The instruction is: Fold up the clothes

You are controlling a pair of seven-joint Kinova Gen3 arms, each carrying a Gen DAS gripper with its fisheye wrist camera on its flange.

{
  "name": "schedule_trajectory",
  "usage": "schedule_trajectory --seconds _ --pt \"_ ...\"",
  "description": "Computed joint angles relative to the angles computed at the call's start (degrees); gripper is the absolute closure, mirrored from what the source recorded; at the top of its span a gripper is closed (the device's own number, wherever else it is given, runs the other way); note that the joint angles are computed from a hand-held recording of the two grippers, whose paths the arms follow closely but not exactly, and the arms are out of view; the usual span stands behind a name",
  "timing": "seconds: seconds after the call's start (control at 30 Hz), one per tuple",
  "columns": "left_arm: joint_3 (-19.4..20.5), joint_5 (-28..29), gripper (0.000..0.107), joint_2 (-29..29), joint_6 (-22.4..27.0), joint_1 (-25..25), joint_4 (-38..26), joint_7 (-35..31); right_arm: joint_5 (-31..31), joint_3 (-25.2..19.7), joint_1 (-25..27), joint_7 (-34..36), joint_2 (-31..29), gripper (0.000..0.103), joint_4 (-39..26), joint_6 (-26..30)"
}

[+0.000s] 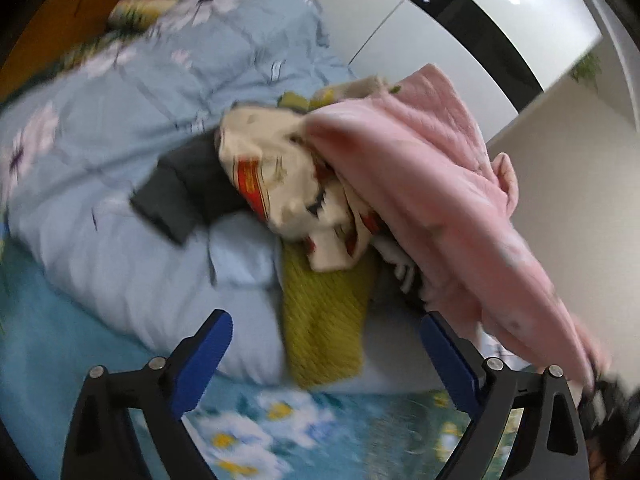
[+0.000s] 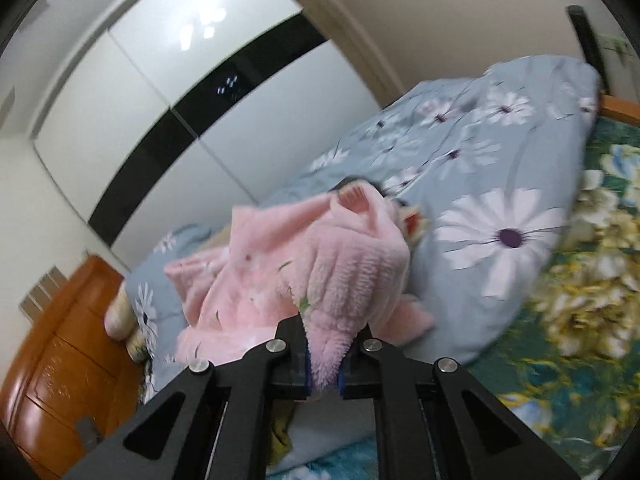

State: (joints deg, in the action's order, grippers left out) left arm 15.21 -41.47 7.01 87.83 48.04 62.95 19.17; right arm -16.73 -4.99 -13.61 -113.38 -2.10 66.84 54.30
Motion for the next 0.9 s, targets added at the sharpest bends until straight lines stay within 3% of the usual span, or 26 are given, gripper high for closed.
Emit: schedule_trajectory --seconds 0.13,0.23,0.33,0.5,0.73,0.9 --pt "0.6 0.9 0.013 -0.5 -5.6 0.5 3.1 7.9 -4.6 6.5 3.4 5.4 -8.7 0.096 6.4 3.4" --pt "0.8 2.4 0.013 0.2 -9.8 0.3 4.6 10.8 -1.3 9.4 7.3 7.2 -13.7 0.096 8.3 7.9" --pt "0.3 5.4 0.013 2.1 -13.3 0.2 5.3 12.0 1.7 13.9 10.3 8.0 -14.4 0.096 7.6 13.5" --pt "-1.3 11.7 0.016 6.0 -18.0 1.1 6.1 12.8 -3.0 23.7 14.8 11.6 -11.6 0.096 6.6 20.0" --pt "-5.3 11.8 0.021 8.9 -19.0 5.8 6.9 19.1 -7.5 26.4 19.6 18.9 -8.2 0.096 6.1 22.4" --pt "-5.9 13.5 0.031 12.0 -17.2 4.2 2.9 15.2 -10.1 24.8 23.1 20.2 -8.0 0.096 8.7 21.7"
